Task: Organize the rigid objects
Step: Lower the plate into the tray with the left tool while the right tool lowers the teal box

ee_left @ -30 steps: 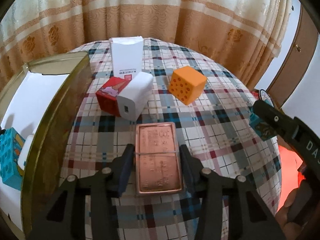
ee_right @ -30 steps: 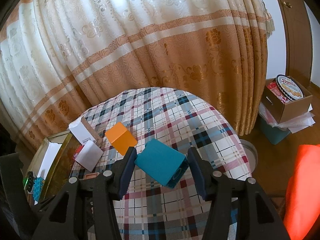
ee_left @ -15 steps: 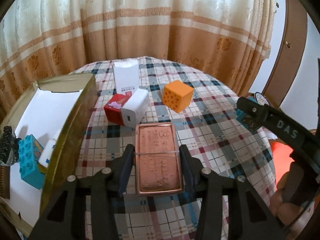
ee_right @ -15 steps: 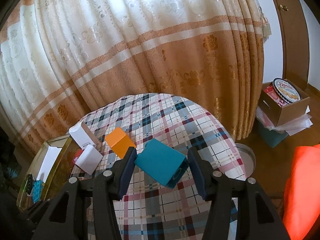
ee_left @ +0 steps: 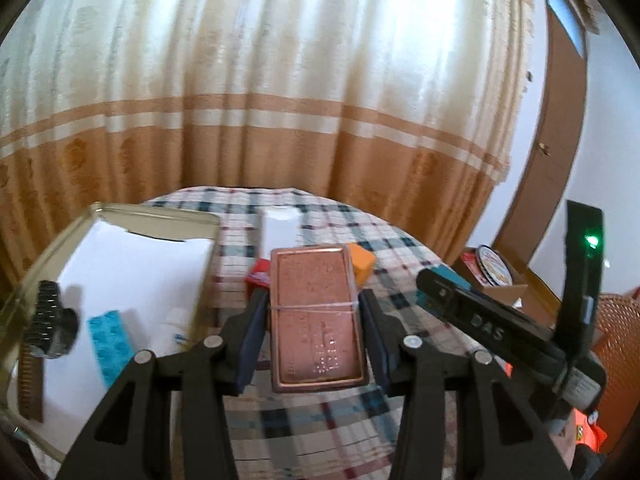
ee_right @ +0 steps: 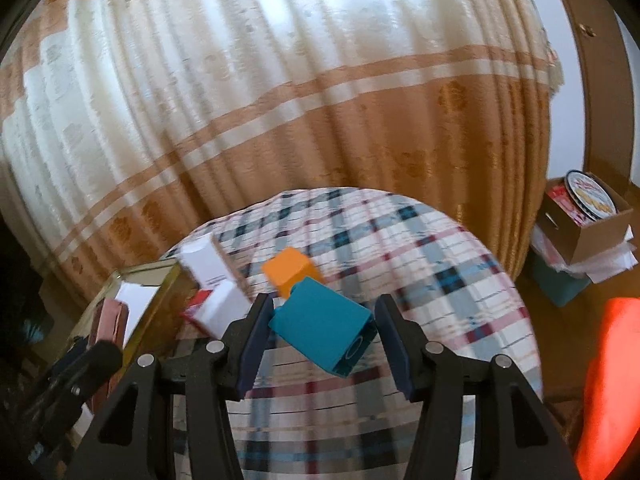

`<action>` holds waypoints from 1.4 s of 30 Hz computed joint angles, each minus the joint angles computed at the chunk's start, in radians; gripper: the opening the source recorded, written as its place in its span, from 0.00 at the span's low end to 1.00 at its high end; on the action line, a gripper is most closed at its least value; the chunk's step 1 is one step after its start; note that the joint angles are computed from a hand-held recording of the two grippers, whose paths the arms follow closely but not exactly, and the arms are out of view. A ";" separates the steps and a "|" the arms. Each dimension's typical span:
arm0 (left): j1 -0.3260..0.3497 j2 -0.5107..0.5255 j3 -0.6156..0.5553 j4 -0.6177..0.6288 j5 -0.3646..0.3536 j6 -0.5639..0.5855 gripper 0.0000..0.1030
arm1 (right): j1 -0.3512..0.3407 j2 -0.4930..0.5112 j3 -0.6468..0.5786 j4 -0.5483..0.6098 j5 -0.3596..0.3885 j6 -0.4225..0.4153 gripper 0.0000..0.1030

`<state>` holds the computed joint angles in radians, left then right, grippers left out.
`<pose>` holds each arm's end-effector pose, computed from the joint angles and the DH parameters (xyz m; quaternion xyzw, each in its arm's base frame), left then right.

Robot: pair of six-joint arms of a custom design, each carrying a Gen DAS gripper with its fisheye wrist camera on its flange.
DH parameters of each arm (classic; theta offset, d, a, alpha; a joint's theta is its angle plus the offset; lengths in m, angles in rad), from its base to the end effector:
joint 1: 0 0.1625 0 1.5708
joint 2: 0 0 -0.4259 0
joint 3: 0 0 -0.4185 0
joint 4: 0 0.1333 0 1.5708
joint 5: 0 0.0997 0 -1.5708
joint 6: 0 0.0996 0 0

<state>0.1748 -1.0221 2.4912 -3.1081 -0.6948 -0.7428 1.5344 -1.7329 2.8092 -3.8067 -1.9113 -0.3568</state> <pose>-0.3263 -0.2707 0.0527 0.2767 0.8619 -0.3865 0.1767 0.0907 -0.2593 0.2683 0.0399 -0.8287 0.5018 0.2445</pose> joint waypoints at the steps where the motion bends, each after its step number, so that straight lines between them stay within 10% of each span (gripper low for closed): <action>1: 0.006 -0.015 0.004 0.017 0.011 -0.013 0.44 | 0.020 0.018 -0.004 -0.008 -0.010 0.000 0.54; 18: 0.034 -0.384 0.117 0.519 0.238 -0.348 0.44 | 0.351 0.357 -0.140 -0.088 -0.158 0.009 0.54; 42: 0.051 -0.487 0.131 0.919 0.208 -0.597 0.44 | 0.427 0.648 -0.350 0.029 -0.178 0.031 0.54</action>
